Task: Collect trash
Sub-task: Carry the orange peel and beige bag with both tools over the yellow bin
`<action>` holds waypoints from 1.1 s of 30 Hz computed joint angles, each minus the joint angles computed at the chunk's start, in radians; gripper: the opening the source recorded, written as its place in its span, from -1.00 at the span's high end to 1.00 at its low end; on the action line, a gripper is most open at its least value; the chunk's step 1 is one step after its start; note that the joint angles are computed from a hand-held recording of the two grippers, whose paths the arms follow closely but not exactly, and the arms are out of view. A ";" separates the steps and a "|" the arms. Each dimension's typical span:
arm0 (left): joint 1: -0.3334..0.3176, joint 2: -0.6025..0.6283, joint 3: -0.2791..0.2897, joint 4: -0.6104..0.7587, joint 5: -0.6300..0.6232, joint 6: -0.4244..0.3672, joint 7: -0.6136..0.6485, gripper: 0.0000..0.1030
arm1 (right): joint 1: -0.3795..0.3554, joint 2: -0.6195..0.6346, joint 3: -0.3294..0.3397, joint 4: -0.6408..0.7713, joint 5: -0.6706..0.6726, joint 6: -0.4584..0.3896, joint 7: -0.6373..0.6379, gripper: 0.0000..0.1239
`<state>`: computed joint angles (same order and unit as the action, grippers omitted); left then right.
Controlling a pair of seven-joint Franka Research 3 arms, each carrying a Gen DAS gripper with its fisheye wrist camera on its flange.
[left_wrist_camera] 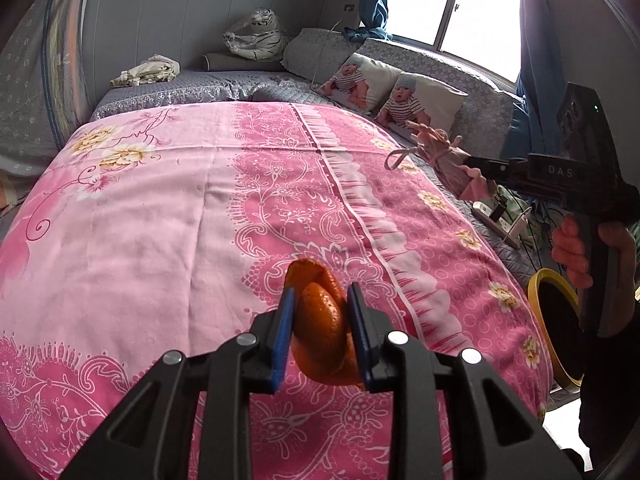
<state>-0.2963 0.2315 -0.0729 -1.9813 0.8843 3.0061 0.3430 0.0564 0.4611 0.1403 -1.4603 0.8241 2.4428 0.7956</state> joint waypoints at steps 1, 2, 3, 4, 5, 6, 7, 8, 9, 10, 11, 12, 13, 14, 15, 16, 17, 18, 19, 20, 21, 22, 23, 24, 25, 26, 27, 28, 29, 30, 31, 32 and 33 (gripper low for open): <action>-0.012 -0.001 0.008 0.009 0.021 -0.002 -0.018 0.51 | -0.011 -0.021 0.005 -0.029 0.021 0.004 -0.014 0.77; -0.020 -0.002 0.011 0.019 0.039 -0.006 -0.032 0.51 | -0.022 -0.043 0.008 -0.057 0.044 0.007 -0.031 0.77; -0.028 -0.002 0.011 0.030 0.054 -0.014 -0.043 0.51 | -0.031 -0.065 0.009 -0.085 0.070 0.008 -0.051 0.77; -0.035 -0.001 0.010 0.043 0.070 -0.027 -0.053 0.51 | -0.038 -0.087 0.008 -0.113 0.097 0.016 -0.071 0.77; -0.040 0.001 0.009 0.054 0.087 -0.027 -0.065 0.51 | -0.043 -0.111 0.004 -0.143 0.122 0.022 -0.092 0.77; -0.039 0.006 0.002 0.065 0.090 -0.021 -0.062 0.51 | -0.048 -0.131 -0.001 -0.167 0.147 0.027 -0.109 0.77; -0.038 0.011 -0.008 0.076 0.084 -0.017 -0.050 0.51 | -0.052 -0.149 -0.009 -0.187 0.171 0.029 -0.124 0.77; -0.039 0.018 -0.015 0.089 0.077 -0.015 -0.037 0.51 | -0.056 -0.169 -0.016 -0.211 0.196 0.035 -0.142 0.77; -0.043 0.025 -0.021 0.102 0.072 -0.015 -0.024 0.51 | -0.059 -0.186 -0.025 -0.230 0.218 0.040 -0.155 0.77; -0.047 0.034 -0.027 0.117 0.064 -0.012 -0.006 0.51 | -0.062 -0.204 -0.035 -0.251 0.242 0.047 -0.168 0.77; -0.049 0.044 -0.035 0.132 0.048 -0.008 0.017 0.51 | -0.064 -0.220 -0.046 -0.270 0.262 0.057 -0.178 0.77; -0.049 0.056 -0.044 0.148 0.025 -0.003 0.048 0.51 | -0.066 -0.237 -0.057 -0.290 0.282 0.069 -0.189 0.77; -0.049 0.069 -0.055 0.165 -0.002 0.005 0.085 0.51 | -0.070 -0.252 -0.068 -0.308 0.302 0.076 -0.200 0.77; -0.053 0.083 -0.062 0.184 -0.026 0.009 0.118 0.51 | -0.073 -0.268 -0.079 -0.326 0.321 0.087 -0.206 0.77; -0.056 0.100 -0.073 0.208 -0.055 0.010 0.160 0.51 | -0.076 -0.282 -0.091 -0.344 0.338 0.098 -0.213 0.77; -0.059 0.119 -0.086 0.234 -0.085 0.006 0.206 0.51 | -0.081 -0.298 -0.103 -0.365 0.356 0.114 -0.223 0.77; -0.062 0.137 -0.097 0.258 -0.113 0.004 0.249 0.51 | -0.082 -0.315 -0.114 -0.387 0.371 0.138 -0.232 0.77; -0.061 0.158 -0.116 0.286 -0.146 0.000 0.301 0.51 | -0.083 -0.331 -0.125 -0.410 0.384 0.166 -0.240 0.77; -0.056 0.182 -0.141 0.317 -0.182 -0.008 0.361 0.51 | -0.084 -0.344 -0.135 -0.430 0.392 0.195 -0.248 0.77; -0.054 0.207 -0.162 0.350 -0.214 -0.017 0.416 0.51 | -0.084 -0.359 -0.145 -0.452 0.400 0.233 -0.256 0.77; -0.053 0.232 -0.181 0.385 -0.242 -0.026 0.467 0.51 | -0.083 -0.372 -0.153 -0.473 0.404 0.272 -0.260 0.77; -0.052 0.261 -0.203 0.423 -0.270 -0.035 0.519 0.51 | -0.084 -0.383 -0.162 -0.491 0.406 0.307 -0.263 0.77; -0.053 0.288 -0.222 0.461 -0.295 -0.044 0.566 0.51 | -0.086 -0.394 -0.170 -0.509 0.413 0.337 -0.271 0.77; -0.052 0.318 -0.245 0.502 -0.322 -0.055 0.615 0.51 | -0.088 -0.403 -0.178 -0.525 0.420 0.367 -0.276 0.77; -0.051 0.350 -0.271 0.544 -0.349 -0.065 0.667 0.51 | -0.090 -0.415 -0.185 -0.544 0.426 0.396 -0.282 0.77; -0.053 0.382 -0.292 0.587 -0.371 -0.077 0.715 0.51 | -0.091 -0.426 -0.191 -0.563 0.432 0.425 -0.287 0.77; -0.060 0.415 -0.310 0.633 -0.391 -0.094 0.761 0.51 | -0.093 -0.436 -0.198 -0.580 0.434 0.452 -0.287 0.77; -0.066 0.451 -0.331 0.682 -0.414 -0.114 0.807 0.51 | -0.094 -0.443 -0.204 -0.596 0.429 0.478 -0.280 0.77; -0.073 0.490 -0.354 0.735 -0.439 -0.136 0.854 0.51 | -0.096 -0.449 -0.210 -0.611 0.419 0.503 -0.267 0.77; -0.083 0.531 -0.376 0.793 -0.463 -0.163 0.900 0.51 | -0.098 -0.454 -0.216 -0.623 0.414 0.523 -0.260 0.77; -0.099 0.570 -0.389 0.853 -0.483 -0.191 0.939 0.51 | -0.101 -0.459 -0.222 -0.635 0.412 0.536 -0.259 0.77; -0.118 0.612 -0.401 0.918 -0.502 -0.220 0.981 0.51 | -0.105 -0.462 -0.228 -0.645 0.414 0.545 -0.258 0.77; -0.140 0.652 -0.409 0.985 -0.519 -0.252 1.018 0.51 | -0.109 -0.464 -0.234 -0.652 0.417 0.551 -0.259 0.77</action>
<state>-0.4365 0.8839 -0.4817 -0.9958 0.3650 2.7539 1.3612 -0.0524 -0.0026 -0.0937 -2.1127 1.2412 2.9935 0.5368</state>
